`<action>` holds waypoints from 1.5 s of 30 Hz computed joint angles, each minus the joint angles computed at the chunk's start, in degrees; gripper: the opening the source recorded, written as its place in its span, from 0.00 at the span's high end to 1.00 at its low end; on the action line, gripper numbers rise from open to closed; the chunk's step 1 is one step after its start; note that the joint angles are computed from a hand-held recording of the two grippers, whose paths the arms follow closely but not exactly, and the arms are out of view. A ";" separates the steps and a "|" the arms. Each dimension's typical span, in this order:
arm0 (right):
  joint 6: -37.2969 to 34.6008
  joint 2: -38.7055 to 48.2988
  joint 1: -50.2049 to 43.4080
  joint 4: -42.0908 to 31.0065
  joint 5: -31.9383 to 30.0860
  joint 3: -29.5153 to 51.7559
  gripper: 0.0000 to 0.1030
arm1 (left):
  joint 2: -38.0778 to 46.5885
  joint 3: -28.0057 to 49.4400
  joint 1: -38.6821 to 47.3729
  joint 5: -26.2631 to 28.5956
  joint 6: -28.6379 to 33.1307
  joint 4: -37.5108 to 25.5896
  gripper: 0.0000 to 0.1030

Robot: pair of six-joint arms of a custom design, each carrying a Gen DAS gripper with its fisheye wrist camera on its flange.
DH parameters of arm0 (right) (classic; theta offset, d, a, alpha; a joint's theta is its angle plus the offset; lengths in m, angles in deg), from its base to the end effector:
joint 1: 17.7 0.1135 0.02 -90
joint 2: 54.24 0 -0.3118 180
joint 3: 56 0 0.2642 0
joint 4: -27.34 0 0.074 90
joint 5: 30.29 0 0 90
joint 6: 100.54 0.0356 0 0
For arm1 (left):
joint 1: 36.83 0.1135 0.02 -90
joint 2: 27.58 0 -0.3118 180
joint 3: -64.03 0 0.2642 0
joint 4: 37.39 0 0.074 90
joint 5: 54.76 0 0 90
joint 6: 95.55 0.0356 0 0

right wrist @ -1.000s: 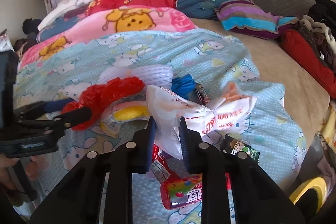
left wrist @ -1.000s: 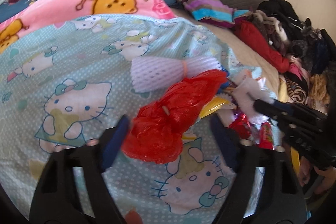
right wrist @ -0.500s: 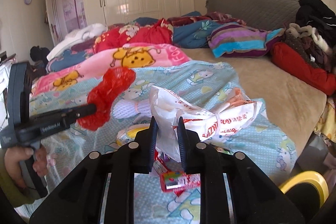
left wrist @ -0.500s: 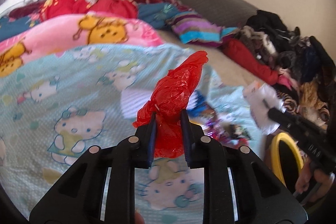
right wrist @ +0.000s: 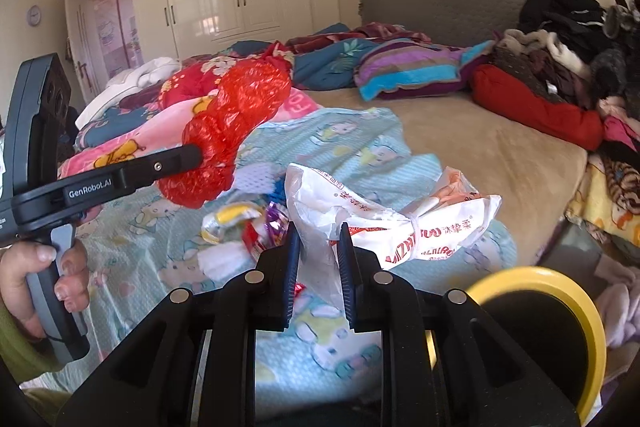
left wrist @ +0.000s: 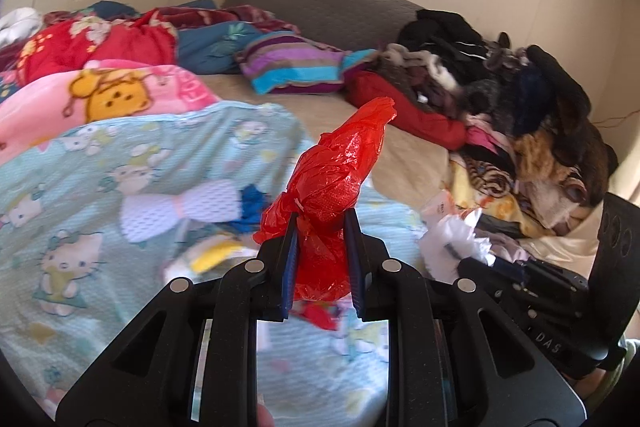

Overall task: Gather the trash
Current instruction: 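Carry both items over the yellow bin and open both tools to drop them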

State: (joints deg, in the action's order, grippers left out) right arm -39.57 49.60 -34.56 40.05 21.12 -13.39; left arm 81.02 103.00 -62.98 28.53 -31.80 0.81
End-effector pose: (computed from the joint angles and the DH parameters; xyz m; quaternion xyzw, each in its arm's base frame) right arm 0.2832 -0.0626 0.1084 -0.2099 0.8653 0.1543 0.4283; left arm 0.2754 -0.1306 0.1043 -0.0294 0.8707 -0.1698 0.4607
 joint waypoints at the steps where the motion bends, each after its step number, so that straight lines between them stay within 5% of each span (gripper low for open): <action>1: -0.73 -0.19 -1.05 -0.35 -0.39 -0.25 0.82 | 0.12 0.65 -0.90 -0.28 -0.17 -0.50 0.85; 22: -15.35 -0.15 -20.69 -11.60 -5.81 1.89 0.82 | 4.36 14.28 -13.59 -0.31 2.61 -9.99 0.85; 45: -22.79 8.39 -31.92 -17.99 -4.80 6.98 0.82 | 15.36 34.24 -19.75 4.68 5.99 -26.55 0.85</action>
